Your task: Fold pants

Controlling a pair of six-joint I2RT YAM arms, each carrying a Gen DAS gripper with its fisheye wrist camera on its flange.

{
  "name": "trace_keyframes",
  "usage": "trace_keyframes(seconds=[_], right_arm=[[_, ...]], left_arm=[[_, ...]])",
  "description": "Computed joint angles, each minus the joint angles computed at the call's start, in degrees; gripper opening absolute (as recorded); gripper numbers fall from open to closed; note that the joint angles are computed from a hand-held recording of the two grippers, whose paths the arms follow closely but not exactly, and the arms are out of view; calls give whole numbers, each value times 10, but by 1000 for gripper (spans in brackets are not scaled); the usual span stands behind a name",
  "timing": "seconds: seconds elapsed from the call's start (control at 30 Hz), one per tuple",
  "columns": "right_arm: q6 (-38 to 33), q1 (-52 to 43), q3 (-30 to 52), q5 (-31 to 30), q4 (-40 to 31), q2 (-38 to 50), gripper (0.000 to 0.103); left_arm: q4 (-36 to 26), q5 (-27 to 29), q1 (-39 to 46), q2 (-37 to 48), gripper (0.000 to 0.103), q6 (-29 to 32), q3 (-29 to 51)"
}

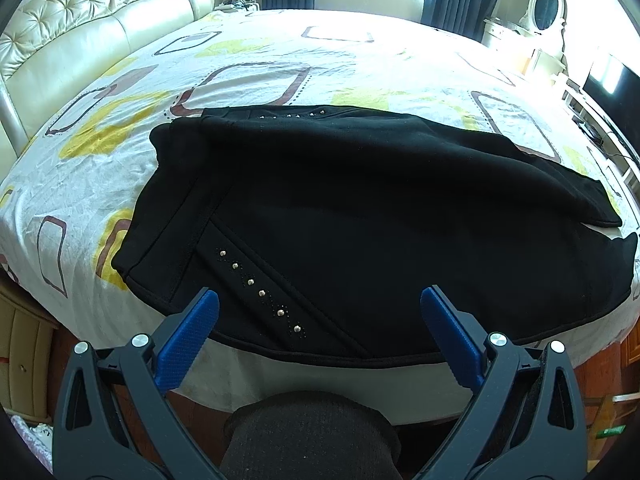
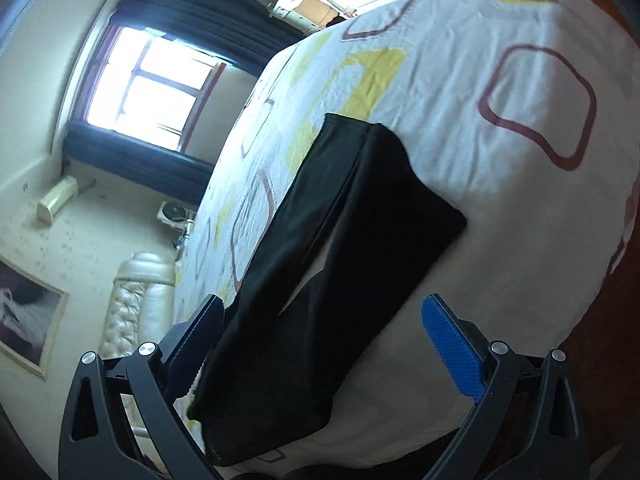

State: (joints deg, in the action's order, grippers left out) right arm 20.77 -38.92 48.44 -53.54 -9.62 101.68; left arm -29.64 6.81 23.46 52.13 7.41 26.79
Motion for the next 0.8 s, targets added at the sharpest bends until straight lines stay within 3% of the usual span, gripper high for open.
trace_keyframes(seconds=[0.1,0.2,0.37,0.47,0.5,0.53,0.57,0.6,0.63,0.8], right_arm=[[89,-39,-20,-84,132,87,99],[164,-39,-24,-102,250,146,98],[184,-10,-9,-72,305,169,97],[177,2,3,-55,300,173,94],[161,-4,-2,-51,280,161,85],[142,-13,-9,-50,262,152,48],[124,-20,-1,-64,243,162,29],[102,-20,13,-57,201,165,22],[78,-17,27,-38,155,167,22],[79,-26,7,-15,162,144,8]], left_arm=[[18,-20,-16,-2,101,4,-10],[31,-34,-27,4,101,2,-18],[46,-41,-25,35,101,1,-23],[51,-39,-12,47,101,3,-25],[52,-39,-9,51,101,3,-24],[53,-39,-5,55,101,5,-23],[53,-38,-1,57,101,7,-22],[54,-36,3,59,101,9,-21],[55,-36,4,60,101,9,-21],[52,-36,16,63,101,13,-14]])
